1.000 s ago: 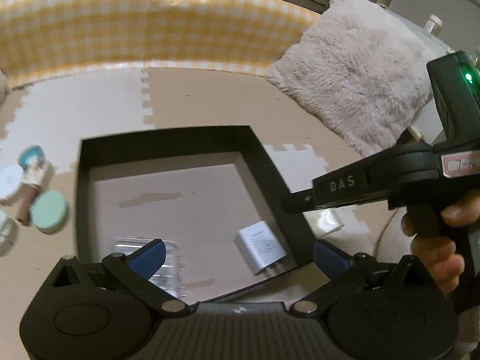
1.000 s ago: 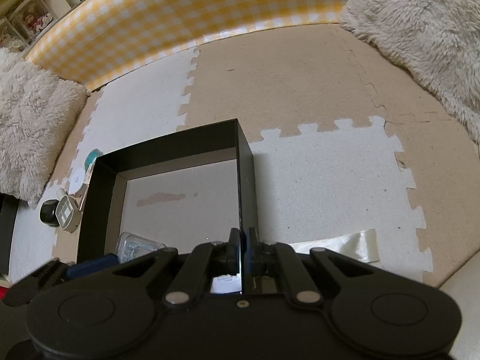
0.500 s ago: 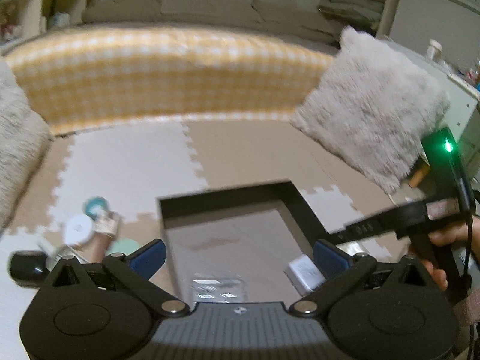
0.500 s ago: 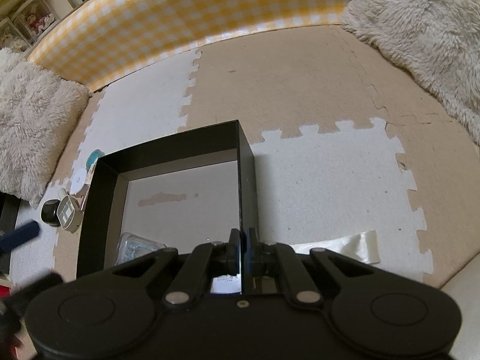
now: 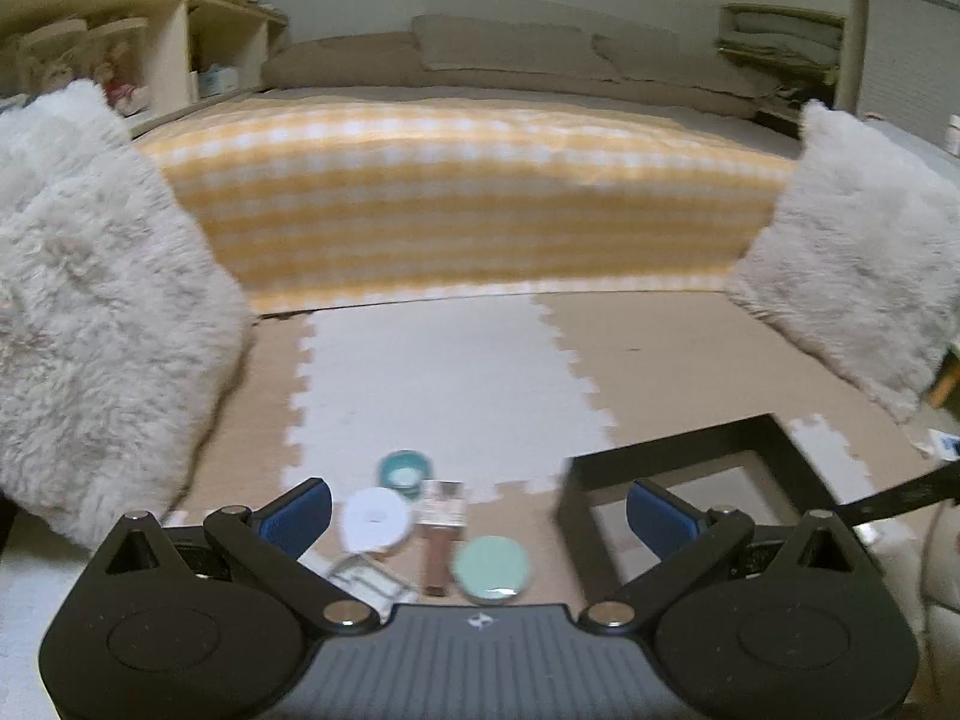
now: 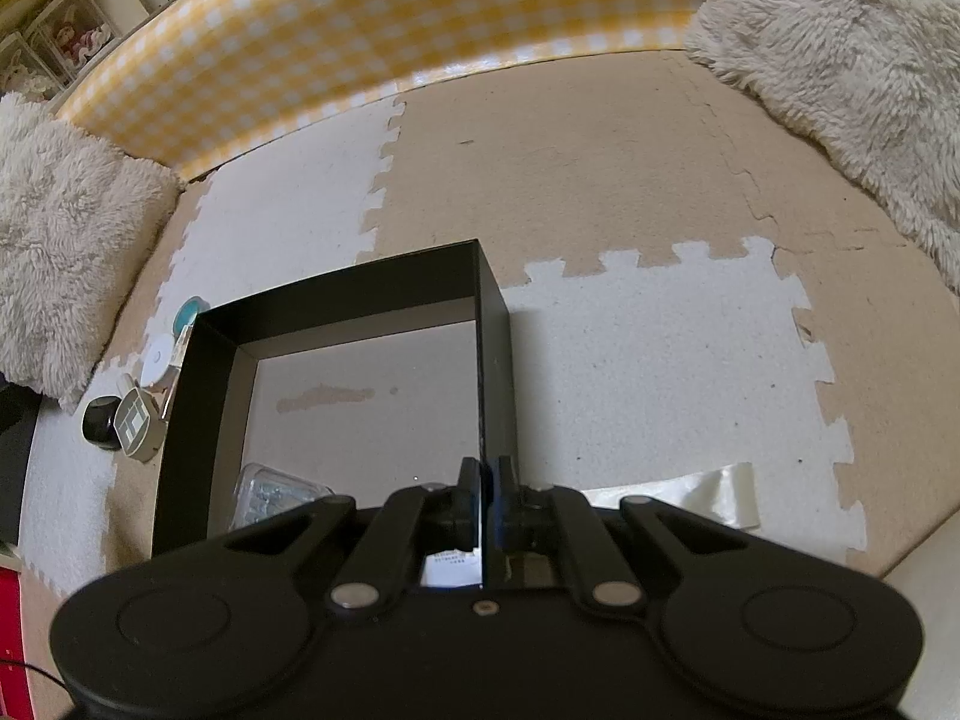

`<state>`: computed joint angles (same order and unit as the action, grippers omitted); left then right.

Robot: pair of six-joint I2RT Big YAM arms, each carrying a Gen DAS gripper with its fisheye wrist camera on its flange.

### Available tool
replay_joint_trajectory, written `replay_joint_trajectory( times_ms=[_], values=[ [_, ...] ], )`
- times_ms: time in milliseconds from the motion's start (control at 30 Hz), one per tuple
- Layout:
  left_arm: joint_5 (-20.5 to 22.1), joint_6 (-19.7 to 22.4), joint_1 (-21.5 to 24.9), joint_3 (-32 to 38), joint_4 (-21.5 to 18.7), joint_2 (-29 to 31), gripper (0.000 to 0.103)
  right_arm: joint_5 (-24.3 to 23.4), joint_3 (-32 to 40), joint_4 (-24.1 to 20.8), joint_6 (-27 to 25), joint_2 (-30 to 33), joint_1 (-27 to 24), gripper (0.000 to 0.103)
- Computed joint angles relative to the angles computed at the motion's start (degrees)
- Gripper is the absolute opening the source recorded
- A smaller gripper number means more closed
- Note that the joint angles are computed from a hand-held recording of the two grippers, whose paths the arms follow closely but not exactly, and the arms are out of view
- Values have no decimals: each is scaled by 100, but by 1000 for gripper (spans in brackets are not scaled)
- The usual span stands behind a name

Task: Organize rigid objects
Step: 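Move the left tool to the black oval case and grasp it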

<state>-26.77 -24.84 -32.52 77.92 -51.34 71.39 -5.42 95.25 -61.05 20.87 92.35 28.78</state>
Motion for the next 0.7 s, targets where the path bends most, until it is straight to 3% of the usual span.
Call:
replay_joint_trajectory(
  times_ms=[200,300,467,700],
  values=[
    [342,493,659,-295,-49,-76,103,26,-20,33,1,-13,1,5],
    [655,366,1051,-469,-229,-89,103,227,-73,124,3,-59,29,16],
    [847,105,1562,-692,-565,13,103,257,-76,94,-19,-42,31,15],
    [1235,209,1853,-778,-855,238,103,343,13,-63,-115,30,87,13]
  ],
)
